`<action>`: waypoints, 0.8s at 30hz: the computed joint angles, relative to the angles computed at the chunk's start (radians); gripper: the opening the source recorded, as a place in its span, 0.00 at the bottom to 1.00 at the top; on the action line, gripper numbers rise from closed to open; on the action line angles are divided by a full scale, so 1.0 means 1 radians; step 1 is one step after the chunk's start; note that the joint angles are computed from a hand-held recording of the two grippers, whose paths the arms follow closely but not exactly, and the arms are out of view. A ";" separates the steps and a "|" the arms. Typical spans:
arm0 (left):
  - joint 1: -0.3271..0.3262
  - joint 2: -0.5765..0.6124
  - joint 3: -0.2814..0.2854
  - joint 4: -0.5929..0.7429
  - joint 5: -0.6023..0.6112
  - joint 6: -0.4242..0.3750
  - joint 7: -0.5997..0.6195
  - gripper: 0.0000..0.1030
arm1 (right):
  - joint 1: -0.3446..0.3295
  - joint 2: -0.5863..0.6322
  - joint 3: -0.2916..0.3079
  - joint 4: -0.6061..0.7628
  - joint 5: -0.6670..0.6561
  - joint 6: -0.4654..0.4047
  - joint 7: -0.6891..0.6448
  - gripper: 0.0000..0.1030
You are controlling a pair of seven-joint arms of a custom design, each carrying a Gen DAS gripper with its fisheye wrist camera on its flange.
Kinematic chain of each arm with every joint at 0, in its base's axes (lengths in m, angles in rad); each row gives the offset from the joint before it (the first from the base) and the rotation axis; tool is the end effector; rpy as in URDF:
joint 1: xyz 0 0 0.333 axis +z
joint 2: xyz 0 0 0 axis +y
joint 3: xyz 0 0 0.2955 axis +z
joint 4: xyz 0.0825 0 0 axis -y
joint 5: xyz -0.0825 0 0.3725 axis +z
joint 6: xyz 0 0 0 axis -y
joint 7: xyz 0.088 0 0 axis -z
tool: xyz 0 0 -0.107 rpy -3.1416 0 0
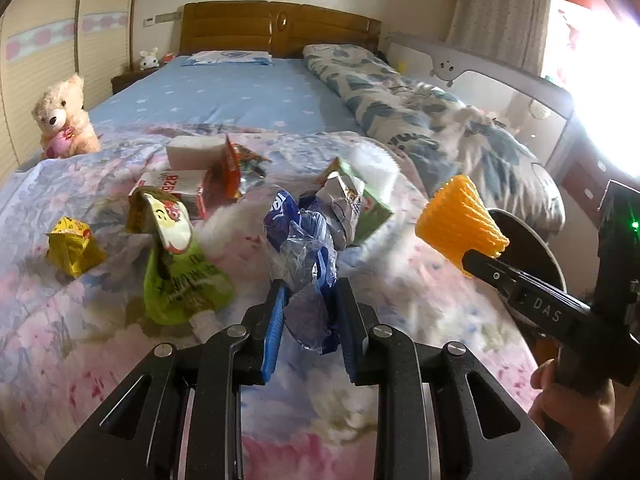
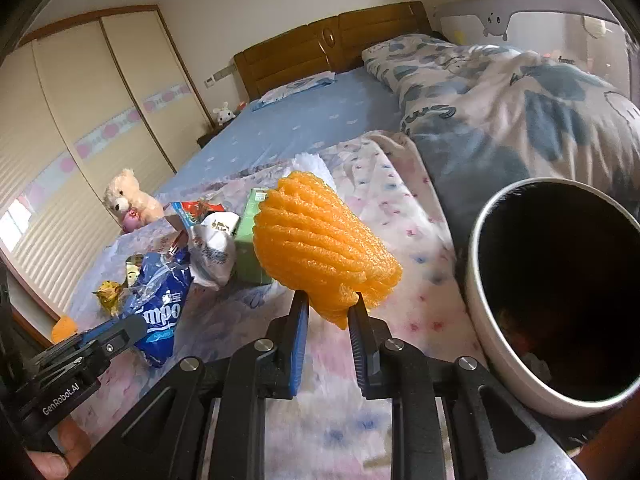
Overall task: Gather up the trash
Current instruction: 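Carry the blue bag and orange foam net over the bin and release both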
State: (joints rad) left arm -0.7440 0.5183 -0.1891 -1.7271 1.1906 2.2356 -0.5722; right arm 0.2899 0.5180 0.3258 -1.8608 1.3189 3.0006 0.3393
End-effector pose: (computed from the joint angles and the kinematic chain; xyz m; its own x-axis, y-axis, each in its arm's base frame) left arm 0.4243 -0.5055 0.2901 0.3736 -0.9132 0.1626 -0.5897 -0.3692 -0.7183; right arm 0.5623 0.2929 0.2676 0.5423 -0.7803 -0.3115 -0.7211 -0.2420 -0.6492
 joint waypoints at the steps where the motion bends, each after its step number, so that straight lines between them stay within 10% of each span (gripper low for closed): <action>1: -0.005 0.002 -0.001 0.004 0.003 -0.003 -0.002 0.23 | -0.007 -0.007 0.005 -0.007 0.013 -0.002 -0.012 0.19; 24: -0.110 0.195 0.065 0.337 -0.003 0.082 0.233 0.23 | -0.007 -0.181 -0.137 -0.166 0.295 -0.074 -0.219 0.19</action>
